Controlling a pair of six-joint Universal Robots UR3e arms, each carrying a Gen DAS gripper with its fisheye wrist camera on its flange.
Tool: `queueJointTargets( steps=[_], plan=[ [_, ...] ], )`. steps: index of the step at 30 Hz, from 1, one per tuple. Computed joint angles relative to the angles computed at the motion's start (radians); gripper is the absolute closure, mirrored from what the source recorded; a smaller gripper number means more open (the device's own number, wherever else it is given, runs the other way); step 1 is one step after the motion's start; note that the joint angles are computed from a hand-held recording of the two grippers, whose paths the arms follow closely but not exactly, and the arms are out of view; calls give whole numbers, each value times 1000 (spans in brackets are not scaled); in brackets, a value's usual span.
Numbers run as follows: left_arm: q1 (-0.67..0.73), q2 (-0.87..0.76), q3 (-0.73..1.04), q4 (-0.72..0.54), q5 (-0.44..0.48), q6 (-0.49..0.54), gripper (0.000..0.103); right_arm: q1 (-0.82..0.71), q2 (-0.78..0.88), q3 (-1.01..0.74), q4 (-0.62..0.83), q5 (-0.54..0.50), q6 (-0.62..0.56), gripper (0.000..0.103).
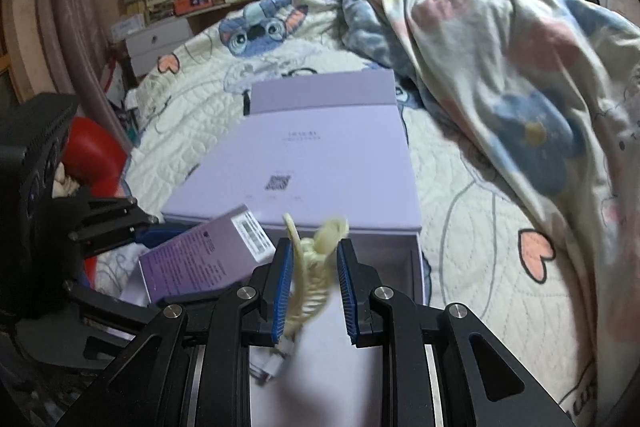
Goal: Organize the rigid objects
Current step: 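Lower the yellow clip into the box and open the right tool while the left tool holds the card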
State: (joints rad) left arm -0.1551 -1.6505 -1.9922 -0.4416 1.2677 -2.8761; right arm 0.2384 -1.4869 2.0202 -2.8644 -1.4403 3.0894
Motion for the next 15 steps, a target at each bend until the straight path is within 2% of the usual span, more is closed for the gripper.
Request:
queueJointTargets(
  steps=[7, 12, 13, 15],
  plan=[
    [-11, -5, 3, 24, 39, -16, 52, 0, -6, -2, 39, -23, 4, 81],
    [-22, 13, -20, 96, 95, -33, 52, 16, -27, -3, 57, -61, 12, 80],
    [-24, 19, -23, 106, 105, -36, 52, 19, -29, -7, 62, -66, 13, 79],
    [-23, 24, -19, 103, 113, -38, 52, 27, -36, -12, 75, -85, 20, 68]
  ],
)
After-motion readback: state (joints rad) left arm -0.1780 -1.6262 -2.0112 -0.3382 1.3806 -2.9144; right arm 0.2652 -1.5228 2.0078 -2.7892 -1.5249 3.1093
